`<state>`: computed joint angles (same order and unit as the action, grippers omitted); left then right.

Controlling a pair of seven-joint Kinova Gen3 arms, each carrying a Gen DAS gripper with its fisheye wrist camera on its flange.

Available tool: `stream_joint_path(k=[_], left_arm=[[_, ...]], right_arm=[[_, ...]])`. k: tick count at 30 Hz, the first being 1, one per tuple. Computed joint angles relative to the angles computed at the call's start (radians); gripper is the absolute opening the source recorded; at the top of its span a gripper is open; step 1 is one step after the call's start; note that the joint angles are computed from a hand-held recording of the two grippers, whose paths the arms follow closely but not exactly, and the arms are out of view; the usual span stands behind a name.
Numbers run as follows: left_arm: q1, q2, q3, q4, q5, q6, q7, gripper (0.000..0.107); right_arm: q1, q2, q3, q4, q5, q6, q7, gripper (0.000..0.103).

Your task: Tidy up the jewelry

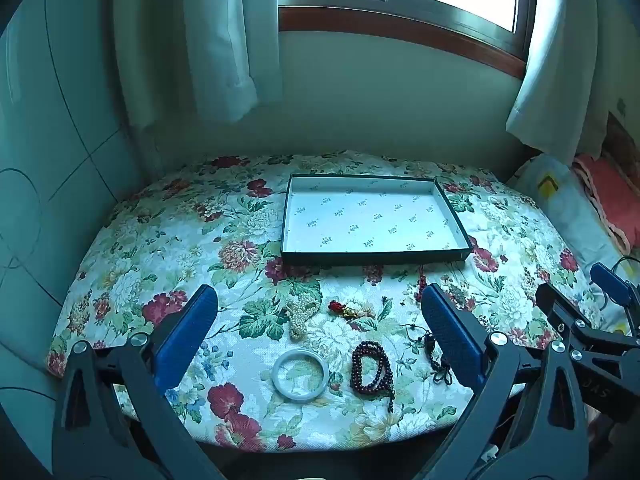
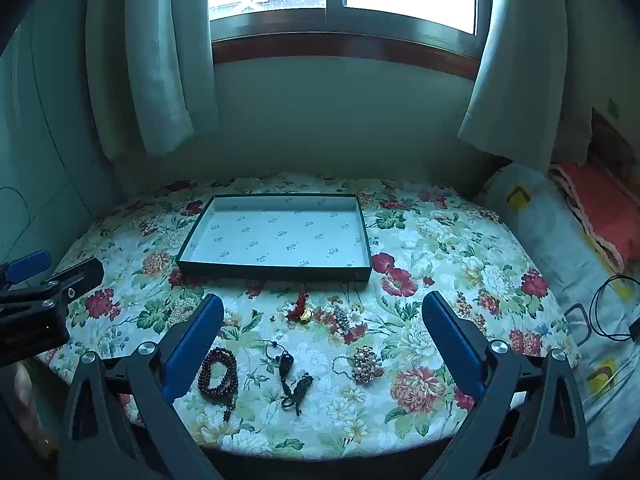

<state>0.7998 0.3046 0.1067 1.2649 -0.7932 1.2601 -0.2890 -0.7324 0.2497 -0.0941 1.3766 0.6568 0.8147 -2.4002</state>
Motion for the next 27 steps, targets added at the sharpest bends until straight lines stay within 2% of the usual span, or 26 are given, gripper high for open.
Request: stream_joint_path(k=[12,27], left_arm=[[0.013,0.017,-0.001,-0.029,-0.012,0.008,0.003,0.101],[-0.005,-0.01,0.003,0.011,-0.01,-0.01,0.004,0.101]], right_arm=[[-0.001,0.009,0.0,-0.023,-0.005,0.01,0.013,0.099],[0.001,0.006,0.002,-0.029,-0.008,0.013,0.02,0.099]])
